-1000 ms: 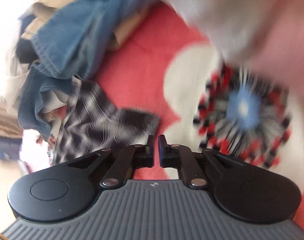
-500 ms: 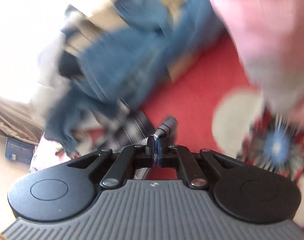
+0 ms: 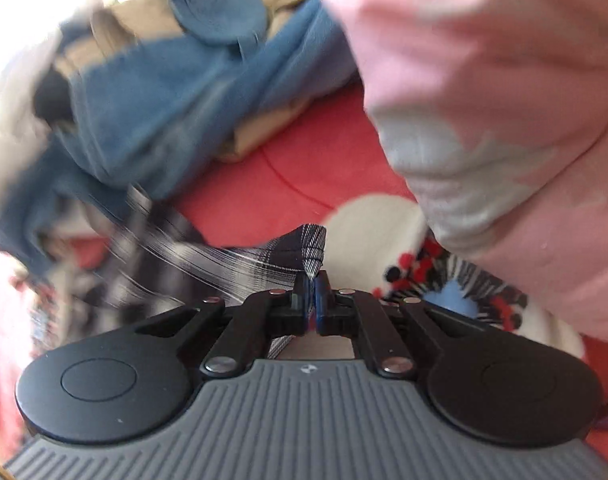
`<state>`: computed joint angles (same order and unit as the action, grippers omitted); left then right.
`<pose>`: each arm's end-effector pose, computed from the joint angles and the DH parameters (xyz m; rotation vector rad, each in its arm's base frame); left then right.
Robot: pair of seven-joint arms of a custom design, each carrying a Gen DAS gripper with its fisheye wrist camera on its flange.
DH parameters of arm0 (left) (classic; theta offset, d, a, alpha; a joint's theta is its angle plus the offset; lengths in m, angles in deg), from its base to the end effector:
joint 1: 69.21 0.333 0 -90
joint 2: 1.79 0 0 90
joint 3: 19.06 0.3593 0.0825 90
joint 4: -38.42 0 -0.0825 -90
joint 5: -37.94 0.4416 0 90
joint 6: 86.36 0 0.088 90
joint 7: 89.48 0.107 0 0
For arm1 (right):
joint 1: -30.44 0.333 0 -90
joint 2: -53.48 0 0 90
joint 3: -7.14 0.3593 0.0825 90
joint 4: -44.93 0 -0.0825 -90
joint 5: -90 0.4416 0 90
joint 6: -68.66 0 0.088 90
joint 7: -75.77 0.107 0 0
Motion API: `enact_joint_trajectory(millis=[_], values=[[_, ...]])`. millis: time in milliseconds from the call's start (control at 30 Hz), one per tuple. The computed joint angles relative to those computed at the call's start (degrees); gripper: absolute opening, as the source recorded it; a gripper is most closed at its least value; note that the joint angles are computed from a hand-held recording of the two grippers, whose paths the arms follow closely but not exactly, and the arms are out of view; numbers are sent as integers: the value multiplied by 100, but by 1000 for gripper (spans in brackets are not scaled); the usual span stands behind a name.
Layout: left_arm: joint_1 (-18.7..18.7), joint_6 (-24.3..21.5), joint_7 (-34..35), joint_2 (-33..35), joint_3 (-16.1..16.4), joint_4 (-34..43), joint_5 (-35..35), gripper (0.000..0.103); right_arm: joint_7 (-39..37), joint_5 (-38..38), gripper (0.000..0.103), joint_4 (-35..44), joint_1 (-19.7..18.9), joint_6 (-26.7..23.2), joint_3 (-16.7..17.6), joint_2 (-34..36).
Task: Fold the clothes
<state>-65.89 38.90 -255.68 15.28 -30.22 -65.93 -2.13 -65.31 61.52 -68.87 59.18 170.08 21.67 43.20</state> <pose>0.6950 -0.1095 0.4039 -0.0440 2.8972 -0.9498 0.4256 0.3553 0.5769 -0.2520 2.7526 -0.6066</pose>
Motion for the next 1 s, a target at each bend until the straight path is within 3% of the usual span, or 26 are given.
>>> enact_joint_trajectory(millis=[100, 133, 167, 233, 433, 500, 567, 767, 867, 1000], values=[[-1, 51, -2, -28, 0, -53, -1, 9, -341, 205, 7, 35, 11, -34, -53, 133], [5, -28, -110, -27, 18, -12, 17, 19, -380, 164, 13, 107, 29, -161, -27, 170], [24, -105, -220, -29, 35, 28, 1, 36, -457, 150, 17, 215, 56, -338, -4, 224], [91, -244, -429, -47, 65, 103, -113, 50, -674, 154, 31, 511, 133, -802, 38, 367], [490, -999, -1862, 77, 340, 740, -374, 52, -1452, -509, 34, 1635, 654, -2223, 286, 940], [632, -985, -2261, 59, 434, 829, -361, 52, -1826, -929, 34, 1907, 888, -2254, 319, 1130], [722, -723, -2493, -10, 511, 804, -269, 52, -2235, -1281, 34, 2051, 1069, -1861, 300, 1267], [869, 32, -3360, 204, 548, 1023, -165, 51, -4355, -1974, 34, 2886, 1310, 219, -9, 2228], [890, 302, -3851, 458, 464, 1257, -196, 51, -5593, -2117, 34, 3836, 1378, 942, -197, 3052], [820, 801, -3868, 621, 322, 1312, 49, 51, -6995, -2020, 38, 5394, 1366, 1573, -440, 4217]])
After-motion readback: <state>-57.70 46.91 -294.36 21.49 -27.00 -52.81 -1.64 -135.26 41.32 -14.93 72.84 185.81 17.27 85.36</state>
